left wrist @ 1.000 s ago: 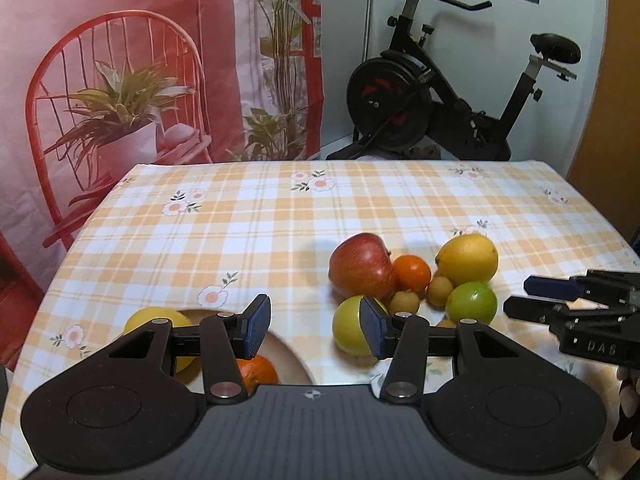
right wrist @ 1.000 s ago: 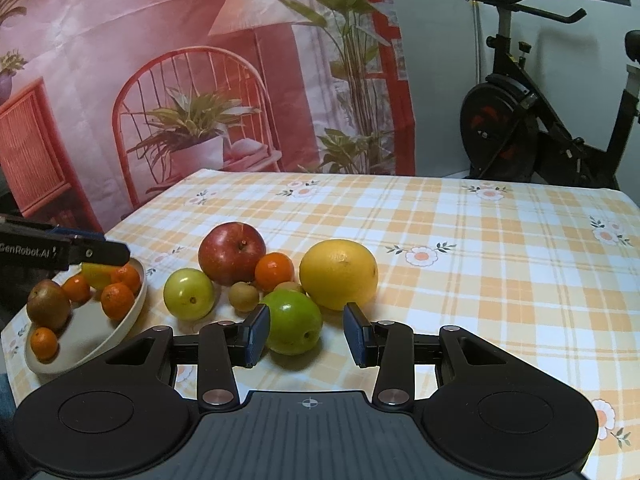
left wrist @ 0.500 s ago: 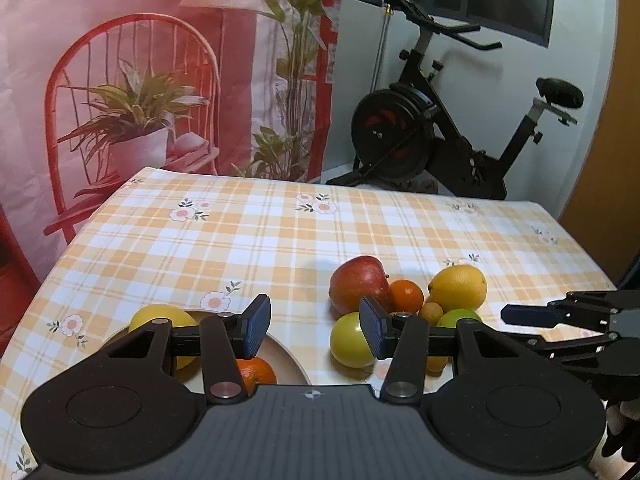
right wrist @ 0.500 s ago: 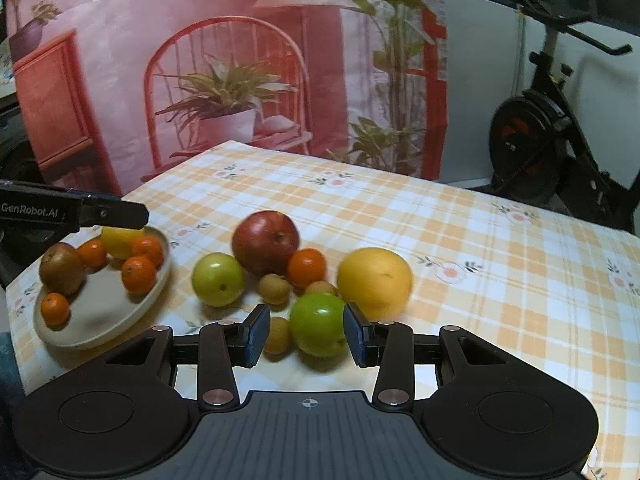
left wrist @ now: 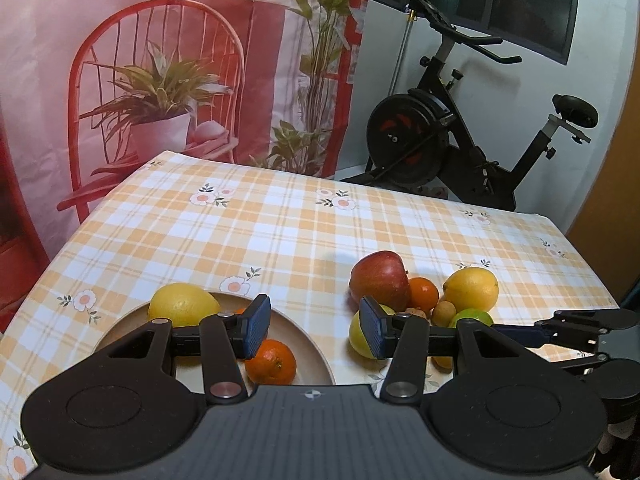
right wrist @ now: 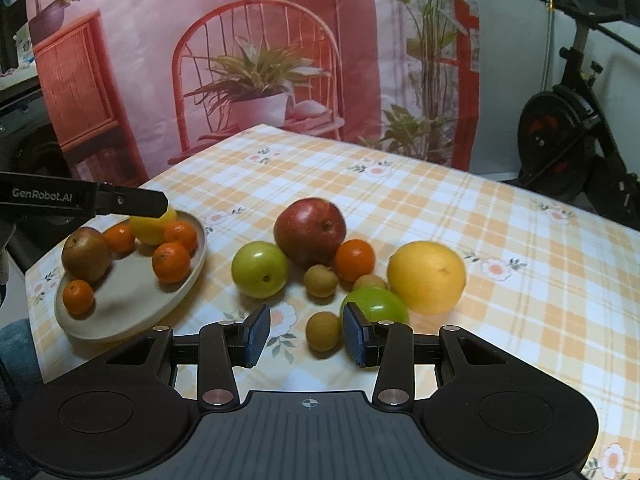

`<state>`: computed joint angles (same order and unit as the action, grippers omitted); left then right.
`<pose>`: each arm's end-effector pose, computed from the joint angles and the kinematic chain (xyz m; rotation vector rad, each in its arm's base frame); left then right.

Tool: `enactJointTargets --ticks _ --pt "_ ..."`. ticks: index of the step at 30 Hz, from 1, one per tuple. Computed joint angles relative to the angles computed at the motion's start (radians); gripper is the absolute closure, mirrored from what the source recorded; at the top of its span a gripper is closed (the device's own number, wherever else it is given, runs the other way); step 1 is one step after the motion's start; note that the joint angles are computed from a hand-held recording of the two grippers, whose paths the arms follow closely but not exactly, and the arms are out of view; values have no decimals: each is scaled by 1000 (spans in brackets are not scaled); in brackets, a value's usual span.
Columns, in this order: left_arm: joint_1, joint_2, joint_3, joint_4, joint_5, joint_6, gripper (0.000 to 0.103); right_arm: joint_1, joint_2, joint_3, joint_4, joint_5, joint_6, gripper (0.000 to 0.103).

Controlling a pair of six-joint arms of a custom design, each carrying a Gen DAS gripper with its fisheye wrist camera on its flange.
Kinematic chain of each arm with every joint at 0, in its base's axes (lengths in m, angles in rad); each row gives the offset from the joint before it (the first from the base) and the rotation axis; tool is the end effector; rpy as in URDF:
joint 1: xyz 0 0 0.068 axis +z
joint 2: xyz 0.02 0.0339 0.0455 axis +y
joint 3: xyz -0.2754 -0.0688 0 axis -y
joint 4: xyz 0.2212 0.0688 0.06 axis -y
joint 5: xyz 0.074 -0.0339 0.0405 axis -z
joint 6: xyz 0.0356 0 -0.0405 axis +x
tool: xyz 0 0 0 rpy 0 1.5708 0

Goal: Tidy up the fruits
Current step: 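Withdraw both tools from the plate toward the remaining fruit, then move the right tool to a brown kiwi while the left tool moves to the yellow-green apple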

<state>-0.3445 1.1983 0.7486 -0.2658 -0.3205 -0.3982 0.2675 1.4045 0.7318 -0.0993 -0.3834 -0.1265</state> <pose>0.2169 -0.0659 0.2572 -0.2248 2.2318 -0.0330 0.2487 0.0820 0.2195 -0.6411 2.2400 0.5186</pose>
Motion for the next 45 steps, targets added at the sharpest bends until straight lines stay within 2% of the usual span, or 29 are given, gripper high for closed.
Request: enactJointTargets --ticks 10,24,28,34,45 --pt "19 -15 -20 -11 5 -28 51 26 104 30 20 7 74 67" --pt "25 -16 -43 1 19 -48 51 77 182 87 6 88 82 70" --pt "28 -13 -44 5 25 -48 51 87 191 91 15 96 79 71" --pt "23 -9 -45 2 21 -54 51 96 196 97 8 116 74 79" --pt "13 -16 -38 -22 8 -61 51 86 171 71 35 96 95 80"
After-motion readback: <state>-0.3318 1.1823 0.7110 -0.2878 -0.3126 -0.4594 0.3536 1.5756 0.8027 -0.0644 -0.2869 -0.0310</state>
